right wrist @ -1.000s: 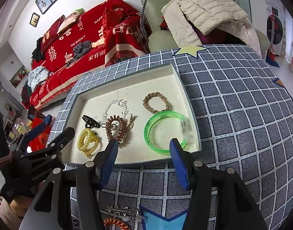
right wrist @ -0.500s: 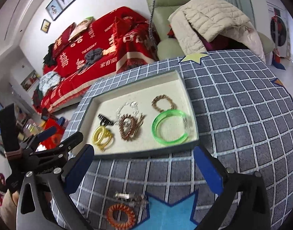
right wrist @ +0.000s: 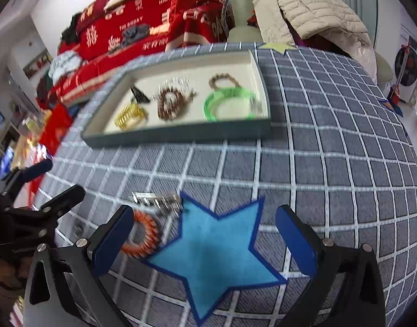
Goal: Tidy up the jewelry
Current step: 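Withdraw both tools from the tray back over the blue star, then grasp the small silver chain charm with the right tool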
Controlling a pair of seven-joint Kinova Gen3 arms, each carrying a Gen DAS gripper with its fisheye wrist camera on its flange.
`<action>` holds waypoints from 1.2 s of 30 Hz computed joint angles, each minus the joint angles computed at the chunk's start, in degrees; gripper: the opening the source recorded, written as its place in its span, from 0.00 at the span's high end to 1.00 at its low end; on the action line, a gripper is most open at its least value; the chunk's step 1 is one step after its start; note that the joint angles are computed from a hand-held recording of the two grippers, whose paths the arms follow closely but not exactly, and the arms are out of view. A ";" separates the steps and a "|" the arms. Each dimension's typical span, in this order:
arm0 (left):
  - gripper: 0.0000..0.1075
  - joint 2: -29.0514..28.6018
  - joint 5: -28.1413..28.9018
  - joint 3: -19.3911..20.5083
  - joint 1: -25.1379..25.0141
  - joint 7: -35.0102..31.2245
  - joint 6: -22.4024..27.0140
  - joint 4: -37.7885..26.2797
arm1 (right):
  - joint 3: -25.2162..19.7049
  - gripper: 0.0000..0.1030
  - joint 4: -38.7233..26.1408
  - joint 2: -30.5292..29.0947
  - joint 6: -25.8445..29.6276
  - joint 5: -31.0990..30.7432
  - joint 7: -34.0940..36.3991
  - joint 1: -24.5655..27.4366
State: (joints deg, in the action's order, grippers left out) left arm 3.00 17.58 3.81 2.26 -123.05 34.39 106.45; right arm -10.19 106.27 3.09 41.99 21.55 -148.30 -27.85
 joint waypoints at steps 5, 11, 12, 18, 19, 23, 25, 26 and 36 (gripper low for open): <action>0.04 -0.33 -4.16 0.23 1.34 3.24 -1.85 1.94 | -0.24 0.18 0.41 0.75 0.74 -0.35 0.91 -0.47; 0.04 1.55 -8.63 0.14 1.88 7.17 -1.86 1.00 | -0.12 0.38 0.11 2.36 -0.20 -1.23 2.85 -1.36; 0.04 1.73 -9.10 0.19 1.92 7.56 -1.99 0.98 | -0.04 0.39 -0.14 2.75 -0.20 -1.14 3.08 -1.60; 0.04 3.37 -10.11 0.80 2.14 8.08 -1.75 -0.17 | 0.40 0.47 -1.68 4.36 -0.05 0.53 3.33 -3.48; 0.04 3.60 -10.36 0.90 2.27 8.17 -1.79 -0.33 | 0.49 0.49 -1.95 4.61 0.07 0.71 3.50 -3.75; 0.04 4.24 -10.85 1.34 2.77 8.26 -1.83 -0.84 | 0.79 0.59 -3.22 5.73 1.13 2.18 3.87 -5.18; 0.04 4.34 -10.18 1.60 2.65 7.71 -1.78 -1.13 | 0.98 0.67 -3.54 6.10 1.53 3.08 3.64 -5.92; 0.04 4.36 -9.99 1.68 2.66 7.53 -1.75 -1.26 | 1.09 0.72 -3.73 6.29 1.89 3.62 3.26 -6.33; 0.04 4.85 -8.16 2.27 2.75 4.93 -1.47 -2.56 | 1.64 0.96 -1.42 4.96 -0.09 5.43 -0.72 -6.67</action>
